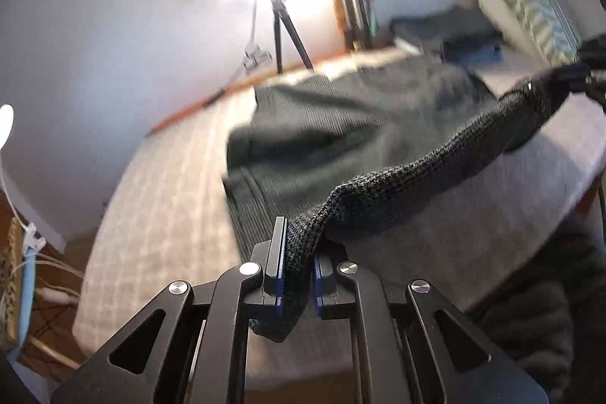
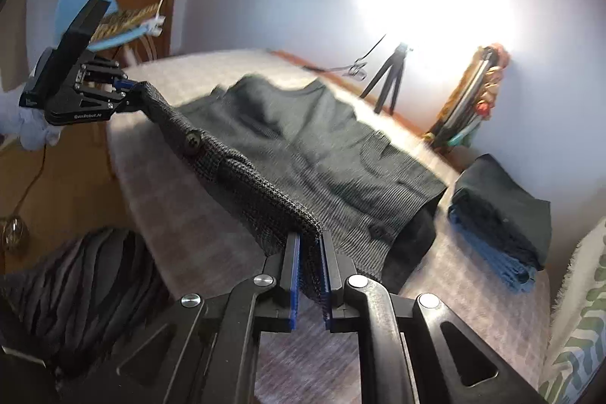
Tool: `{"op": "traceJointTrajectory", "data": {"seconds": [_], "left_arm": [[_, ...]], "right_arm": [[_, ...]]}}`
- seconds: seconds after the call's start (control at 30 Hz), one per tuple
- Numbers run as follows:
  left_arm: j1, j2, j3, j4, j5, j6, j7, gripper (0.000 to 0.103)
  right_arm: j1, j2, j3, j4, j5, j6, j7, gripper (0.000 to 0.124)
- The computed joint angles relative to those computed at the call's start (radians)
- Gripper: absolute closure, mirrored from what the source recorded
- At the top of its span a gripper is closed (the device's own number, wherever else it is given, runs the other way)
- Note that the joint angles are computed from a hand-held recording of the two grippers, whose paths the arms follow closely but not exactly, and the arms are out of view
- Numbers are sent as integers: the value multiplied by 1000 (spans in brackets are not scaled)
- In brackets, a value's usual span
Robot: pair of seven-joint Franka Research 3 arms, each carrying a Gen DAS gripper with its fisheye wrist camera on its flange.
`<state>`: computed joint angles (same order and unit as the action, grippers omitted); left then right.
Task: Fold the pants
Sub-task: 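Grasp the shorts' leg hem with the right tool while the left tool grasps the waistband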
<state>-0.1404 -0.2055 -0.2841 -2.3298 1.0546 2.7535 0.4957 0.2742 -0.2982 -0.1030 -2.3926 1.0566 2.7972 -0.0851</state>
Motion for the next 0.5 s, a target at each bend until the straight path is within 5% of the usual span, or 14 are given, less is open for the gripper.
{"op": "traceJointTrajectory", "data": {"seconds": [0.3, 0.5], "left_arm": [[19, 157, 43, 295, 115, 1, 24, 94], [-19, 349, 106, 576, 28, -26, 204, 94]], "right_arm": [[1, 113, 11, 198, 120, 56, -31, 118], [-70, 300, 62, 450, -34, 54, 160, 118]]}}
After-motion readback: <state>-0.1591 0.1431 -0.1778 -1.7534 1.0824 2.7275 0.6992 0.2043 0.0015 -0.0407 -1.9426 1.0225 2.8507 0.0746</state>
